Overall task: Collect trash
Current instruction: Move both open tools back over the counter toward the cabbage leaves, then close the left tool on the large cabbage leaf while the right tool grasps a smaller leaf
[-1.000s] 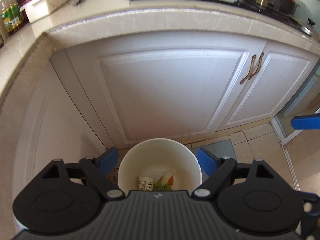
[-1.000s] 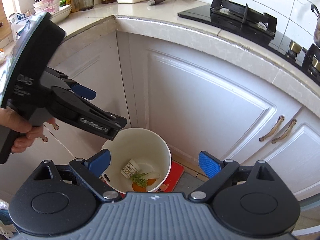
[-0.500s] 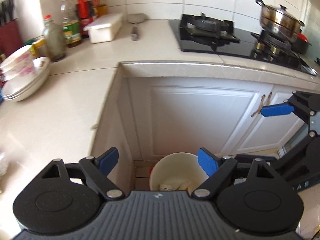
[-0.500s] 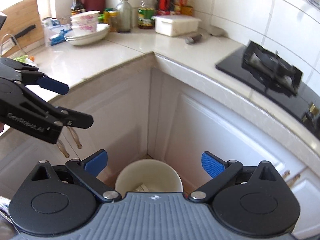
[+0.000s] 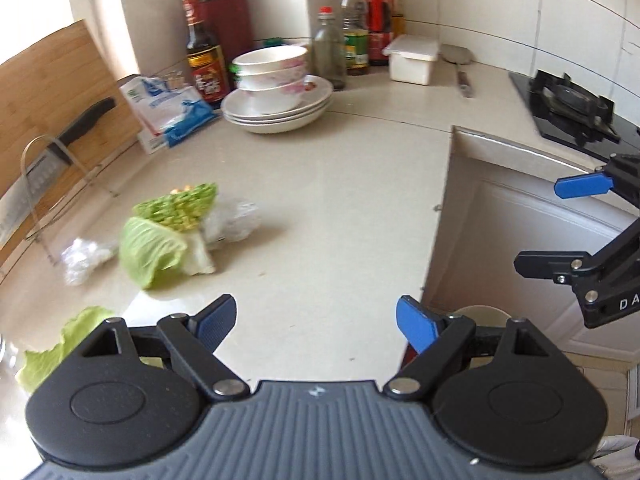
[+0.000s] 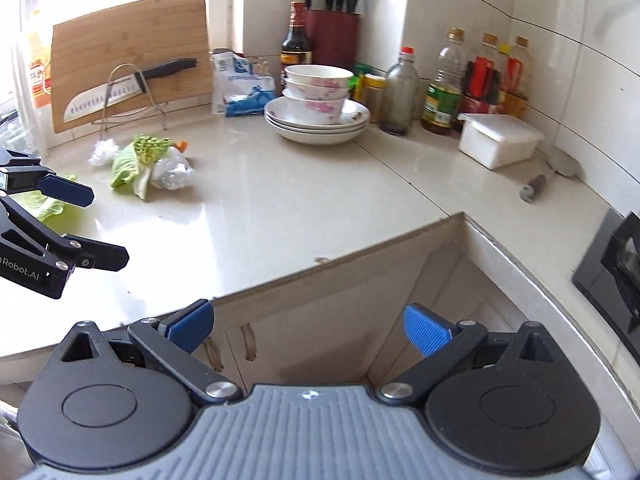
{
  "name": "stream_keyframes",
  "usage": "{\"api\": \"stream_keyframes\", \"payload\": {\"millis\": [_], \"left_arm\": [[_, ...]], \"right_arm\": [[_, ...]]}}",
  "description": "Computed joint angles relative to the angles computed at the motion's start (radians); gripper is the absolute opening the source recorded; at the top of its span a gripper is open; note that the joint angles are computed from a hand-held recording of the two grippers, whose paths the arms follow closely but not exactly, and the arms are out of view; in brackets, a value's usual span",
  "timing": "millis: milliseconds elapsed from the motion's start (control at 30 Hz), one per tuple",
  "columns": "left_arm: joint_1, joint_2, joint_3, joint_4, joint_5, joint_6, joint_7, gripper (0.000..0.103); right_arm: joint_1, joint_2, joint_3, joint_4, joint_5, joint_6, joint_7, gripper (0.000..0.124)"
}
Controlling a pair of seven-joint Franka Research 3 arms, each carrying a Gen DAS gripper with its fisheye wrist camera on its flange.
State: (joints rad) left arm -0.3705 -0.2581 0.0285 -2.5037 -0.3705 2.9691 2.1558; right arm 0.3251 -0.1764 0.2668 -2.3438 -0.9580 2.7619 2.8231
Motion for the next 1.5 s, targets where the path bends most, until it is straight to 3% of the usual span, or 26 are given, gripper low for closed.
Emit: {"api": "stream_keyframes", "payload": {"millis": [167, 433, 500, 600, 767, 933, 1033, 1167, 1300, 1400, 1500], "left_arm": [[0.183, -0.014, -0.075, -0.047, 0.189, 0.06, -0.22, 0.087], [0.48, 0.009, -0.205, -0.067, 0.546, 0.083, -0.572, 0.087], [0.508, 0.02, -0.208, -0.064, 0.606, 0.084, -0.62, 0.087], [0.481, 0.026, -0.157, -0.063, 0.634, 0.076, -0.638, 0.087], [0.371, 0.021, -0.006, -0.045, 0.515, 0.045, -0.55, 0.087], [0.397, 0.062, 0.023, 0.004, 0.471, 0.06, -0.532, 0.086], [0.327, 0.114, 0.095, 0.05, 0.289, 0.064, -0.412, 0.082], [0.268, 0.195, 0.145, 0.129, -0.029, 0.036, -0.196, 0.056], [0.3, 0.249, 0.126, 0.196, -0.26, -0.04, -0.046, 0.039], [0.34, 0.262, 0.096, 0.225, -0.419, -0.101, 0.058, 0.036], [0.374, 0.265, 0.058, 0.229, -0.452, -0.11, 0.089, 0.031]], "right_arm": [[0.03, 0.118, -0.03, 0.116, 0.007, 0.061, -0.106, 0.103], [0.129, 0.264, -0.109, 0.268, 0.117, 0.113, -0.303, 0.103], [0.152, 0.288, -0.125, 0.295, 0.152, 0.114, -0.343, 0.103], [0.187, 0.312, -0.152, 0.323, 0.182, 0.115, -0.38, 0.103], [0.229, 0.336, -0.189, 0.353, 0.23, 0.103, -0.423, 0.103], [0.256, 0.369, -0.209, 0.391, 0.269, 0.094, -0.458, 0.103], [0.276, 0.391, -0.221, 0.423, 0.282, 0.086, -0.479, 0.103], [0.298, 0.417, -0.232, 0.462, 0.307, 0.069, -0.511, 0.103], [0.315, 0.45, -0.239, 0.507, 0.34, 0.045, -0.548, 0.103], [0.324, 0.471, -0.244, 0.537, 0.368, 0.037, -0.581, 0.103], [0.332, 0.497, -0.248, 0.57, 0.398, 0.036, -0.627, 0.103]]}}
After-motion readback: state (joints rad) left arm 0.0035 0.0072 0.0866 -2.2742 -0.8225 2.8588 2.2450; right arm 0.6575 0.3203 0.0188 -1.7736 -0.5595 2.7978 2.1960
